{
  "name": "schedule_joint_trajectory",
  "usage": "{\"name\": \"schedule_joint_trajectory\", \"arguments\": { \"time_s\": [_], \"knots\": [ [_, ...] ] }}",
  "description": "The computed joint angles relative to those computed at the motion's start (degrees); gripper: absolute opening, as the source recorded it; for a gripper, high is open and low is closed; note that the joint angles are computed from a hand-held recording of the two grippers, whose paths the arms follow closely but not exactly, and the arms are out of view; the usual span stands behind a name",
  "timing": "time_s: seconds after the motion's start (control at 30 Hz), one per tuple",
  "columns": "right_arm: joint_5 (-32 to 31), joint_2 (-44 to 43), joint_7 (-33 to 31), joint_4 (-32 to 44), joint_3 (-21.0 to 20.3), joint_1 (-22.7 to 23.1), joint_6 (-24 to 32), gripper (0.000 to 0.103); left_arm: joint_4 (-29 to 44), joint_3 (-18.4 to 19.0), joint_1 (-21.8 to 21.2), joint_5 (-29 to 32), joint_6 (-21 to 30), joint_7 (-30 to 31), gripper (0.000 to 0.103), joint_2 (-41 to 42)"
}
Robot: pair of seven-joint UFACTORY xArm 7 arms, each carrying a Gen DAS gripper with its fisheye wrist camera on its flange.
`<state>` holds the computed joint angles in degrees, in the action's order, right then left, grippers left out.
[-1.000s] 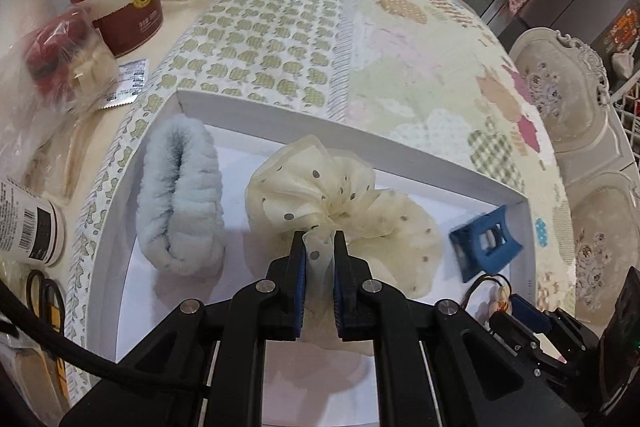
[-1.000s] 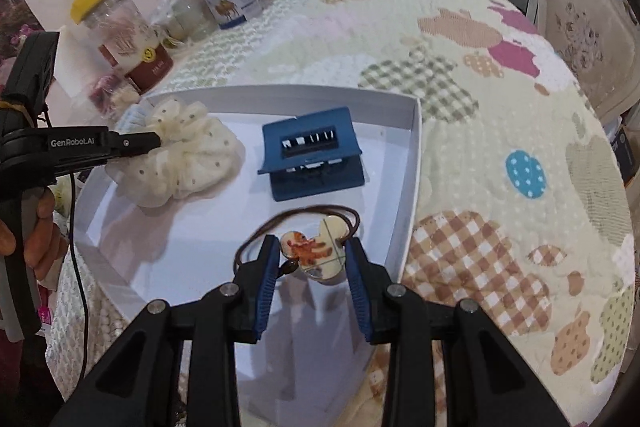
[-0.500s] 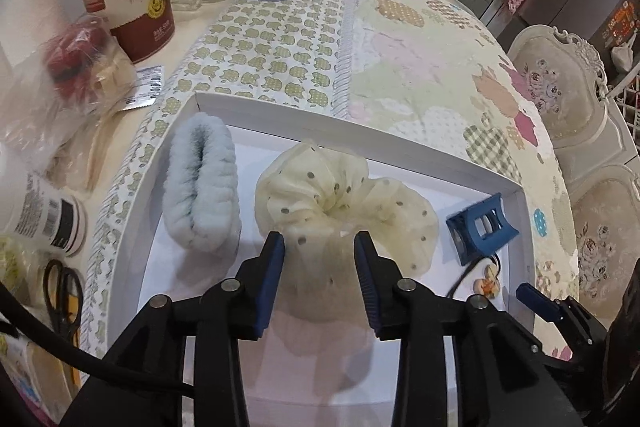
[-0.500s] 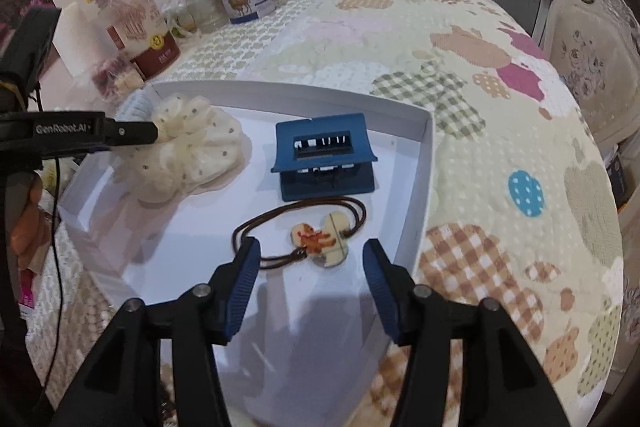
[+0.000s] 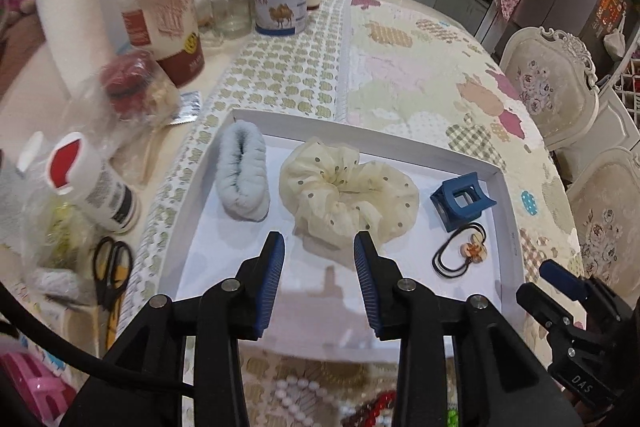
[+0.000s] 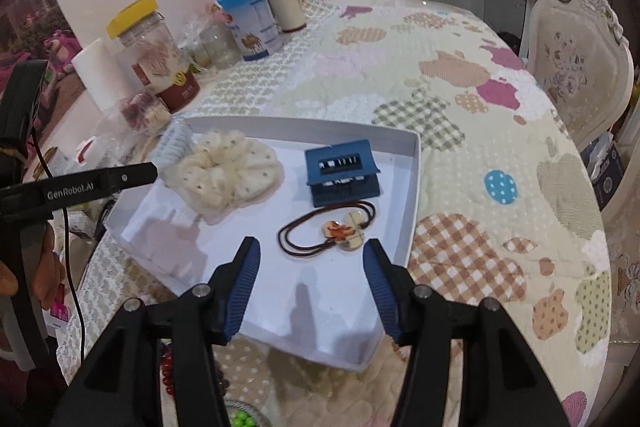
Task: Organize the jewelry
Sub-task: 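Withdraw both grippers and move the left gripper toward the white pearl necklace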
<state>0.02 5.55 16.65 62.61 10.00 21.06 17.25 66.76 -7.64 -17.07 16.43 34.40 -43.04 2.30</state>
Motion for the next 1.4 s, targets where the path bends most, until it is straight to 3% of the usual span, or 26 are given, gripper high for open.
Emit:
{"name": "schedule_joint_trajectory", "arguments": {
  "time_s": [0.23, 0.6, 0.93, 1.4],
  "knots": [
    [-2.9, -4.1, 2.7, -2.7, 0.5, 1.0, -0.1, 0.061, -5.2, -2.0, -0.3, 4.3, 1.0, -5.7, 0.027, -6.7],
    [-6.3, -14.5, 7.5, -10.8, 2.7, 0.6, 0.5, 0.063, -12.7, -7.0, 0.1, 5.7, 3.5, -12.0, 0.027, -16.4],
    [-3.9, -22.8, 4.9, -16.4, 3.5, 1.9, 1.7, 0.064, -16.5, -11.4, 0.1, 7.0, 6.8, -16.3, 0.027, -23.0],
    [-0.6, -29.6, 1.8, -21.4, 3.5, 3.8, 2.4, 0.066, -18.3, -14.1, -0.6, 6.6, 10.2, -19.1, 0.027, -26.8]
  ]
}}
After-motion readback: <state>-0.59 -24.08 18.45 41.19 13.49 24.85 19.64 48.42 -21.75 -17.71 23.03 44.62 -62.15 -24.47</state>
